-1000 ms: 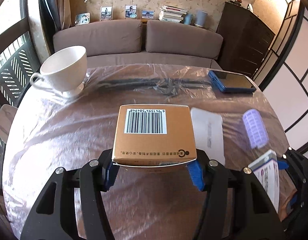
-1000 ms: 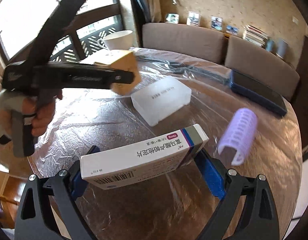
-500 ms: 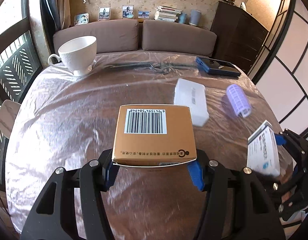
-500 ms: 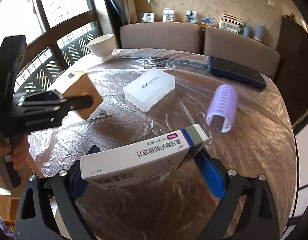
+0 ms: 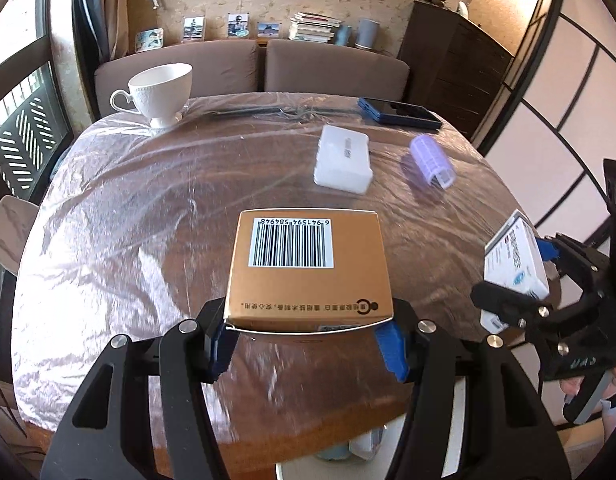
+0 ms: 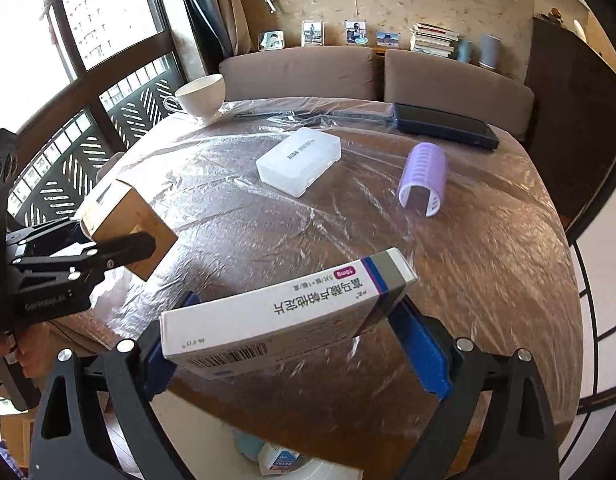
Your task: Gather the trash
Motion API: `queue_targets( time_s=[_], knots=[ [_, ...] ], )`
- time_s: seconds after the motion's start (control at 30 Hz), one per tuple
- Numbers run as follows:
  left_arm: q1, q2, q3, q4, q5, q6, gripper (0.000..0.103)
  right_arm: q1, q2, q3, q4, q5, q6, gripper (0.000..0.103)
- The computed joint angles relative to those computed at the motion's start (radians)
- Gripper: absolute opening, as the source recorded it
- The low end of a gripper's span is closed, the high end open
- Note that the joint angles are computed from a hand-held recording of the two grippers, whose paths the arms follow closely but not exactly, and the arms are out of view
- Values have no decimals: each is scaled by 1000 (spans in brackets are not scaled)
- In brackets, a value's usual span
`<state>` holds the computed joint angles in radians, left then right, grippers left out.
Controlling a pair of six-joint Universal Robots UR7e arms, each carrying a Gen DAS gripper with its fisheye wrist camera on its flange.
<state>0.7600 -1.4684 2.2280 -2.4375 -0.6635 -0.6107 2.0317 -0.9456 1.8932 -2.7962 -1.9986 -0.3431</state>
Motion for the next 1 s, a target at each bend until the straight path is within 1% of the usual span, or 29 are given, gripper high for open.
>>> queue_targets(
  time_s=[0.13, 0.33, 0.53, 0.73, 1.0],
  knots=[
    [-23, -39, 28, 24, -16, -3, 59, 8, -27, 34, 1, -1, 40, 93],
    [-42, -79, 61, 53, -48, 11, 59, 25, -56, 86, -8, -28, 86, 93],
    [-56, -111, 92, 56, -99, 15, 59, 43, -81, 130, -10, -44, 131, 93],
    [-102, -137, 125, 116, -104, -50, 60, 48, -122, 182, 5, -41, 137, 93],
    [-185, -153, 159, 223, -103, -197, 60, 29, -181, 233, 49, 12, 112, 93]
  ],
)
